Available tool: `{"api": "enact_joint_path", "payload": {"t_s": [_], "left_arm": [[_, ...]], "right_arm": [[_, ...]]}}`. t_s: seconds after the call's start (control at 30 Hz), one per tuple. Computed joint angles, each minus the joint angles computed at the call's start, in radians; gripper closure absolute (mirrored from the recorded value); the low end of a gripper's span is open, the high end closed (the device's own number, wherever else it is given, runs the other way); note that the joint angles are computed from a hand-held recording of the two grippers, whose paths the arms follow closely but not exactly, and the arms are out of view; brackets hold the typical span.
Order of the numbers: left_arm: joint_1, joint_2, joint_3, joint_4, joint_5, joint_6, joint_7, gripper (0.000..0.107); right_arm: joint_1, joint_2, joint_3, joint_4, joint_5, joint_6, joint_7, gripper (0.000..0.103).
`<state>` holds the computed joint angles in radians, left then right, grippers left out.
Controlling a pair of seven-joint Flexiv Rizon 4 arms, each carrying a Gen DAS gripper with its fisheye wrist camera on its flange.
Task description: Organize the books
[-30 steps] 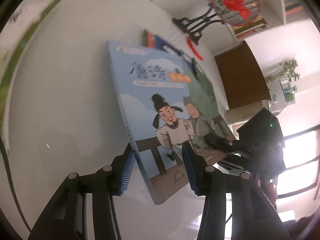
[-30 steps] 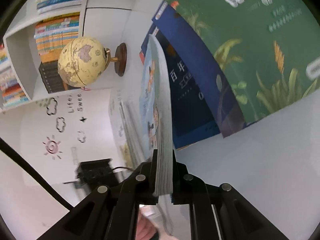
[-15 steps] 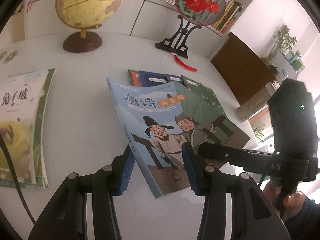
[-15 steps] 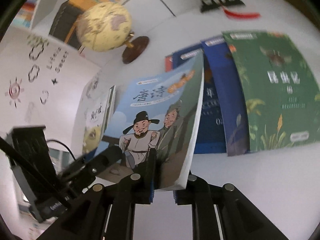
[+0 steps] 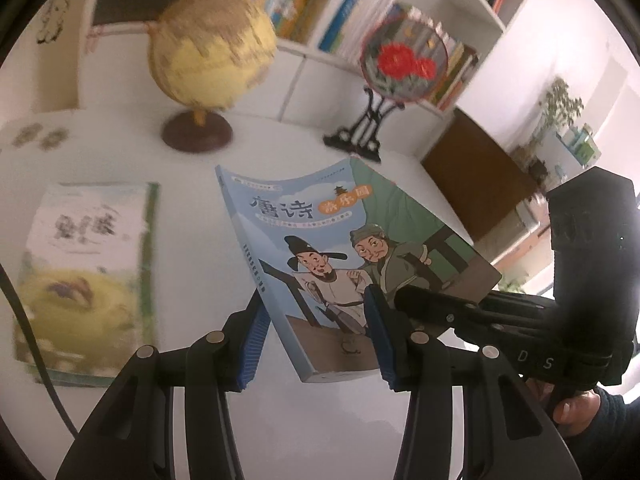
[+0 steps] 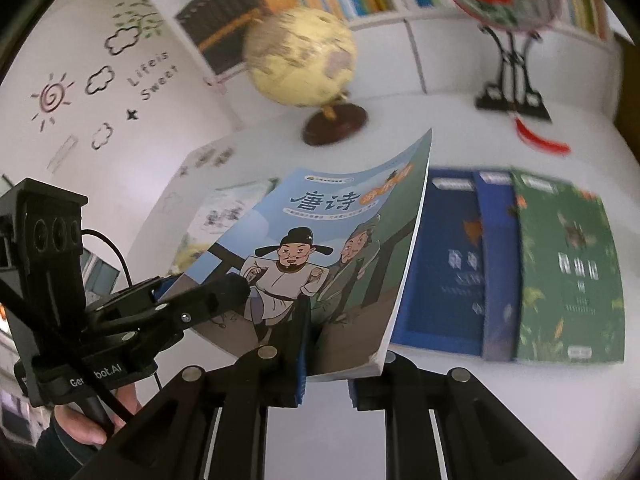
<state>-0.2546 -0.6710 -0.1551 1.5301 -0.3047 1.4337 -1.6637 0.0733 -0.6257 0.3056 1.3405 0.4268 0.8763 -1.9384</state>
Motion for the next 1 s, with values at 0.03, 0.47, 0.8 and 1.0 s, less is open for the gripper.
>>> {"api": "enact_joint_path", "payload": {"t_s": [0.03,0.47,0.8,1.0], "left_arm": [[-0.002,0.024,0.02,0.025,0.006,0.015,-0.01,0.064],[0.09,0.158,0.118,0.205,0.054,0.054,-0.056,0.064],[0.255,0.116,-0.012,0.293,-0.057,0.069,0.019,0.064],[0.261,0.122,-0.009,0.355,-0.092,0.085,-0.001,0.064]], "right_arm": [[0.008,0.004,0.007,-0.005,0.0,0.009,-0.007,0.089],[0.195,-0.088,0.039,-0.143,-0.046,0.07,0.04,0.088],[0.298,-0.229,0.028,-0.245,-0.136,0.055,0.178,0.088],[0.304,-0.281,0.027,-0.292,-0.158,-0.017,0.258,0.079]]}}
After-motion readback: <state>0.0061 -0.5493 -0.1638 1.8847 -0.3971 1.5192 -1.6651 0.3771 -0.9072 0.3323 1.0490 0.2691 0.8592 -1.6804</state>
